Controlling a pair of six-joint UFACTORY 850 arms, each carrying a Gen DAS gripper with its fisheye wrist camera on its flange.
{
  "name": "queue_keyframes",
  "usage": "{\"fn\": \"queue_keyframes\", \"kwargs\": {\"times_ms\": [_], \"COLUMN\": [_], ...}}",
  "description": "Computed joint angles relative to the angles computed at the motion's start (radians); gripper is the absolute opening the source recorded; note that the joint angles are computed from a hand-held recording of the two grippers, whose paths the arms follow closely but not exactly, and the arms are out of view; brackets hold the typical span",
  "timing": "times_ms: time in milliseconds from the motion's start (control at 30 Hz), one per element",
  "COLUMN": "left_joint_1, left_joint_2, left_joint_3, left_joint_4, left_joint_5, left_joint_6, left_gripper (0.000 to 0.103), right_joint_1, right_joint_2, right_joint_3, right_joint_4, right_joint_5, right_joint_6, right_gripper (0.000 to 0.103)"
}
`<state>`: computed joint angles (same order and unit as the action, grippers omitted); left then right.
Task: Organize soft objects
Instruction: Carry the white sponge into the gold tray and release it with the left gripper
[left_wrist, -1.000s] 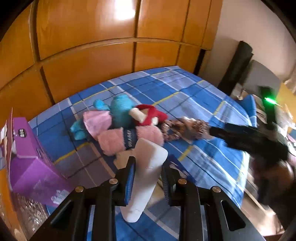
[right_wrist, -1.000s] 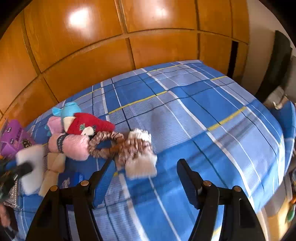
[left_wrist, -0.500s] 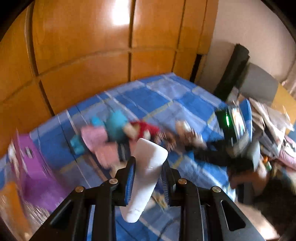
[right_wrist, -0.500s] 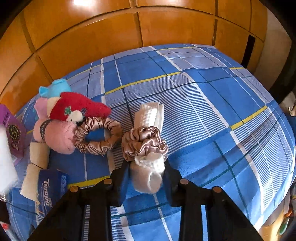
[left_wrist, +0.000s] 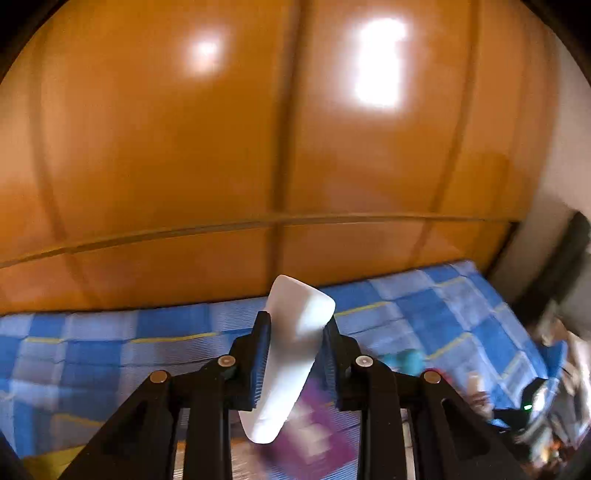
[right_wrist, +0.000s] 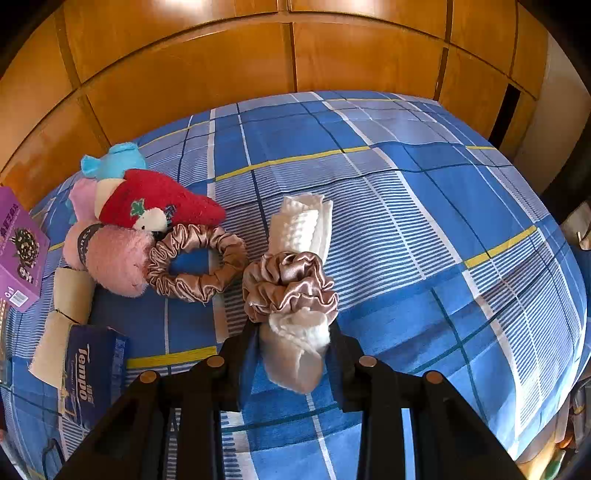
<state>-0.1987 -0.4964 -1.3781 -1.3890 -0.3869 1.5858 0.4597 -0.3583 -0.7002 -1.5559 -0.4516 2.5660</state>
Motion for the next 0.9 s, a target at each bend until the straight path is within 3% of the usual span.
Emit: {"fn": "queue_keyframes", "kwargs": {"times_ms": [267,567,767,900], "left_joint_1": [0.212,0.412,0.481,0.467], "left_joint_2": [0.091,0.181,0.241,0.248], "left_joint_3": [0.202,0.427,0.566,0.625], "left_joint_4": [-0.198,-0.323,-0.358,-0.393], "left_joint_5": [0.031,-0.019,-0.057,-0.057], "left_joint_6": [0.223,0.338,0.439,0.551], "left_gripper": [0.027,0.027,0.027,0.028], "right_joint_1": [0.011,0.019,0.022,0.023], "right_joint_2": [-0.011,-0.029,-0.035,-0.034], "right_joint_3": [-0.016,-0.046,-0.053,-0.053], "right_joint_4": [0.070,0.175,0.195,0.198], "right_joint_5": [-0.023,-0.050,-0.061,-0.062], "right_joint_6": [-0.077,-0.186,-0.203,-0.196], "right_gripper": [0.032,0.032,0.032,0.031]}}
